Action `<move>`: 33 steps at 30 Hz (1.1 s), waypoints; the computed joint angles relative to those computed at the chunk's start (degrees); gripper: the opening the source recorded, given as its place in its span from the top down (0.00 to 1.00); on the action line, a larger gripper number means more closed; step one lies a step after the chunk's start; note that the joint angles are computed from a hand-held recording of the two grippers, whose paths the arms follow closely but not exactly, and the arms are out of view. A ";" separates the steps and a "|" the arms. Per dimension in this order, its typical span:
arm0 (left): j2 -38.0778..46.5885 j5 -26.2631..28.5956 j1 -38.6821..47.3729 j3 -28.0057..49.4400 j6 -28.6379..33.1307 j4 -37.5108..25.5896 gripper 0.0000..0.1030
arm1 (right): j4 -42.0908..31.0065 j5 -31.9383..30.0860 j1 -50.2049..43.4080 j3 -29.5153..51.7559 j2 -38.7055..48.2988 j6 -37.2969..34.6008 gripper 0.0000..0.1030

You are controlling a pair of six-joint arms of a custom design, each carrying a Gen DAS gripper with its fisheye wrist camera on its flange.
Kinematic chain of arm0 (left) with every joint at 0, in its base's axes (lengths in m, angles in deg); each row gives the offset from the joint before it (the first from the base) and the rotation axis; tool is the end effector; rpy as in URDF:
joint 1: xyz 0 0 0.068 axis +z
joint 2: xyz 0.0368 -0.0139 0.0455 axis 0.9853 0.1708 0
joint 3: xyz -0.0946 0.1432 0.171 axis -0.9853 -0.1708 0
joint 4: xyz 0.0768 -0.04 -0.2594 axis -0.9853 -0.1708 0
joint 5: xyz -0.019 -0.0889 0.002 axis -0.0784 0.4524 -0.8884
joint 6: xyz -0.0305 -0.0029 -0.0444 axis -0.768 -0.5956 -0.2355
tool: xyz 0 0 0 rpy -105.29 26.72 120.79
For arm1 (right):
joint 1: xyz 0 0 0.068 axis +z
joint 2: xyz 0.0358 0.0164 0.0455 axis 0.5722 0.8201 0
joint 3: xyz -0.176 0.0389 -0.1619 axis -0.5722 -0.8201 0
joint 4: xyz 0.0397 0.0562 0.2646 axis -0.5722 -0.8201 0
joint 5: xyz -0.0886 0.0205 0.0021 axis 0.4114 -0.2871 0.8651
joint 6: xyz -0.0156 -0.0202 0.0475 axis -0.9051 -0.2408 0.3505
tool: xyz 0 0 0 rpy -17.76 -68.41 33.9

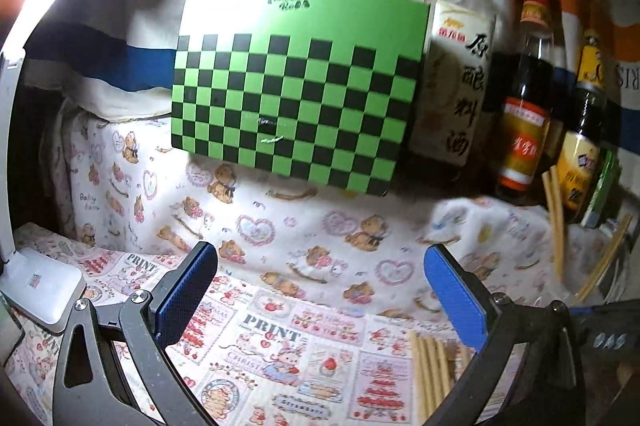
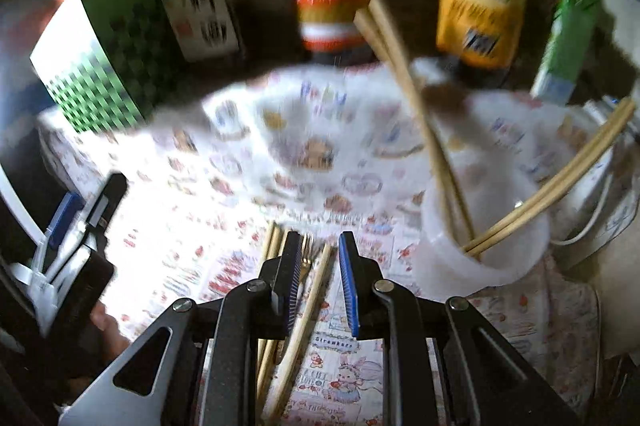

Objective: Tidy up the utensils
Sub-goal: 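Move both open grippers back toward the chopstick bundle, then close the right gripper on a chopstick while the left grasps another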

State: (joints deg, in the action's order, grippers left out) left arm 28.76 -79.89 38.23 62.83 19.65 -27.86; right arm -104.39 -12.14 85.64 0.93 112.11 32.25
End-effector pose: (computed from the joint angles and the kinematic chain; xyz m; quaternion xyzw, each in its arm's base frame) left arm 0.1969 -0.1598 0.1149 0.0624 0.8152 -0.1534 0.5550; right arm 0.1557 0.1595 0.1383 0.1496 0.9260 0.0108 0.3466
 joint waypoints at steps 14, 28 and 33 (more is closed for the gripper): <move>4.11 -1.99 -1.40 1.38 3.97 2.45 0.01 | 16.33 -7.77 -7.67 -1.57 14.69 -6.38 0.97; 3.85 0.31 0.80 1.44 1.43 1.49 0.01 | 21.71 -9.35 -7.36 -0.01 21.79 -6.48 0.97; 4.29 -0.18 0.88 1.55 1.42 1.76 0.01 | 23.84 -8.25 -6.69 -0.58 22.44 -7.73 0.97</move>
State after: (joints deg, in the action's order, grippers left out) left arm 33.04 -80.07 39.11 64.38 21.08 -26.11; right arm -80.55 -20.39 78.95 0.35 134.56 24.52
